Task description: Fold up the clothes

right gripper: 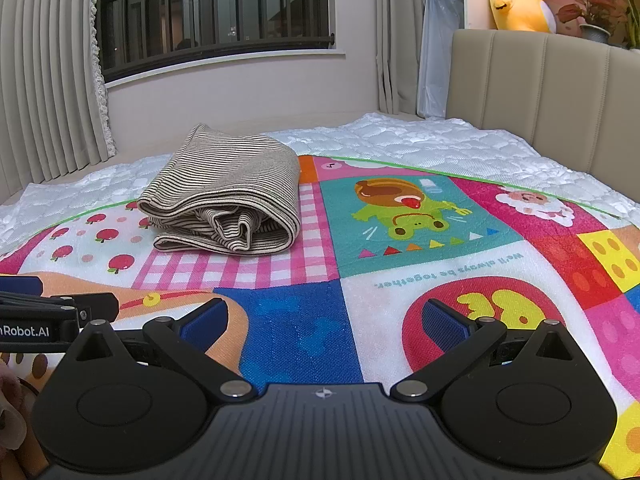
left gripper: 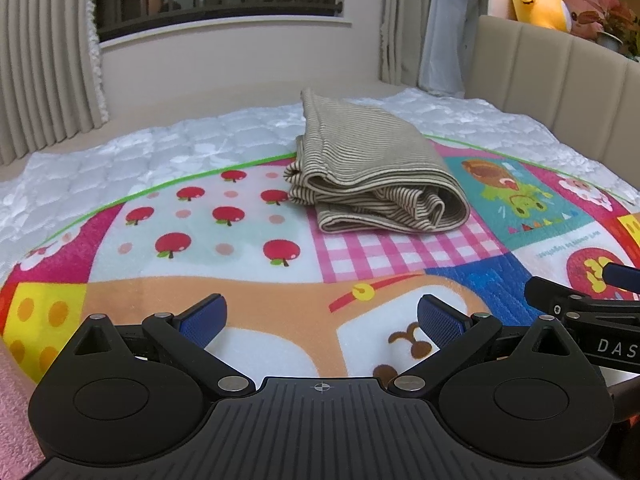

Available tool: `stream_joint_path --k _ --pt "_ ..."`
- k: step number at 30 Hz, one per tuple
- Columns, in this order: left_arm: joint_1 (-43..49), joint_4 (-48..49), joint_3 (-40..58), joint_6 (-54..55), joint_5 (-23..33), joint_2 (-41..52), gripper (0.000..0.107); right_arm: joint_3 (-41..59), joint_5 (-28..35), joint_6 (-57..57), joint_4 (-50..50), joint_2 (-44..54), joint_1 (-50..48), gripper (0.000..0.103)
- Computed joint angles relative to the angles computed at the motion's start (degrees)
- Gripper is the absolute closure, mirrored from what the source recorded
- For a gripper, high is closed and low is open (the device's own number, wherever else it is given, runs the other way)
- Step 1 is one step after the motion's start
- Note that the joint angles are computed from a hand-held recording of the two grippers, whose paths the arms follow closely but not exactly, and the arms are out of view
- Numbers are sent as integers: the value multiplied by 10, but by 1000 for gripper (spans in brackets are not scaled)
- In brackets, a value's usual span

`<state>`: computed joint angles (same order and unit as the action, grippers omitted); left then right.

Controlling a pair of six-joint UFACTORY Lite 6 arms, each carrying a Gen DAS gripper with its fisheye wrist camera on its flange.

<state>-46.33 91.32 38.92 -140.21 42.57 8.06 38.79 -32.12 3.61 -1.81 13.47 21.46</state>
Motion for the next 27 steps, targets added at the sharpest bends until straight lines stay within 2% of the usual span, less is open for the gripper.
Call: stream_joint_path --k 27 --pt "6 -6 3 5 -9 2 4 5 4 -2 4 4 1 0"
